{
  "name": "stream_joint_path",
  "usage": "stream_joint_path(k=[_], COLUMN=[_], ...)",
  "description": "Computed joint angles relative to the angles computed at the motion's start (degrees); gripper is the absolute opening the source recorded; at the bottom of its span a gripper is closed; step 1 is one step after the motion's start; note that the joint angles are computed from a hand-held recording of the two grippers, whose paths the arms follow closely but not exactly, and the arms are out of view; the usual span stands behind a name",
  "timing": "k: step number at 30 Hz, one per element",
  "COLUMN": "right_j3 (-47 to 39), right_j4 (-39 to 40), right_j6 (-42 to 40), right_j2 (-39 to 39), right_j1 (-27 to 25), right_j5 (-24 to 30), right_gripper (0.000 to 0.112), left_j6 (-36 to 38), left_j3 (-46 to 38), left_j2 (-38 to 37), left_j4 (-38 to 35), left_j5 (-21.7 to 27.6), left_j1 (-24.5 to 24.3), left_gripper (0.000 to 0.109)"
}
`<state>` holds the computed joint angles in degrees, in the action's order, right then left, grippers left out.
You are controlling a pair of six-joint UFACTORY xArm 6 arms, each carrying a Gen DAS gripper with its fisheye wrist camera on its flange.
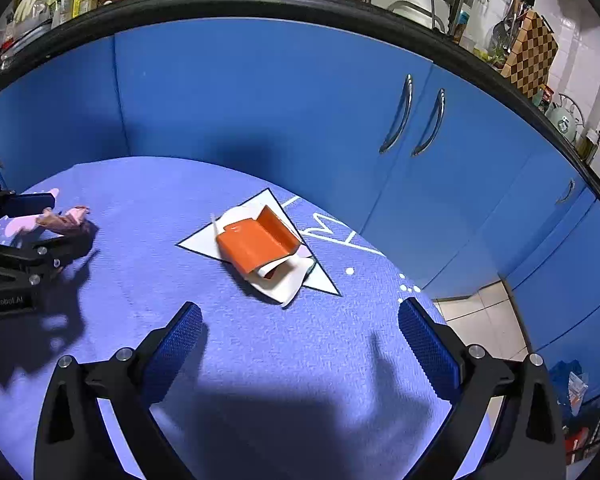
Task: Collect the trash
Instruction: 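Grasp the pink crumpled paper with the left tool while the right tool grasps the orange carton, then lift and carry the pink paper and orange carton over the black bin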
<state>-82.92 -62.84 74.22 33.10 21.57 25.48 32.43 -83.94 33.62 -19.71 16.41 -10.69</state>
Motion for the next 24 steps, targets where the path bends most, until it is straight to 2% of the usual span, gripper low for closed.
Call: stream_joint_path(k=[3,9,12,13,14,15,16,17,21,22,24], right_j3=[-1.0,-4.6,-7.0,-7.1,-6.8,-6.9,-6.9,-7.2,-6.5,-5.6,-3.0], right_j4=[1.8,5.0,8.8,10.2,11.2,12.3,12.0,12.8,10.7,9.3,8.3], right_j6=[-1.3,-4.5,-9.2,-10.7,-11.3,-11.7,-10.9,-11.6,-11.9,-11.1,-10.1], right_j2=[1.1,3.9,5.7,6.1,6.1,6.1,6.0,6.1,4.8,4.0,1.9], right_j1=[-0.8,-1.2,-1.2,-1.6,-1.9,-2.1,-2.1,-2.1,-0.7,-0.3,0.2], right_j5=[-1.0,-2.0,-1.9,-4.0,-5.3,-6.2,-6.0,-5.6,-3.0,-2.5,-2.9], right_gripper=[0.096,0.096,0.095,0.089,0.076,0.068,0.049,0.04,0.03,0.023,0.023], left_j6=[2.6,8.7,9.4,9.3,9.3,9.0,8.2,7.9,8.3,8.8,10.7], left_j3=[-0.2,1.7,2.2,2.2,2.1,2.1,1.6,1.2,2.3,3.0,4.9], left_j2=[0.1,-0.6,-0.8,-0.8,-0.8,-0.7,-0.4,-0.2,-1.3,-1.8,-3.3], left_j4=[-2.8,-8.0,-8.8,-8.9,-9.0,-9.0,-8.5,-8.4,-8.9,-9.4,-10.8], left_j5=[0.4,-2.2,-2.9,-2.9,-3.0,-3.0,-2.7,-2.2,-2.0,-2.3,-2.8], left_j1=[0.1,-0.4,-0.4,-0.4,-0.3,-0.1,-0.1,0.0,0.0,-0.2,-0.4], left_gripper=[0.052,0.031,0.029,0.029,0.029,0.029,0.029,0.029,0.029,0.029,0.029])
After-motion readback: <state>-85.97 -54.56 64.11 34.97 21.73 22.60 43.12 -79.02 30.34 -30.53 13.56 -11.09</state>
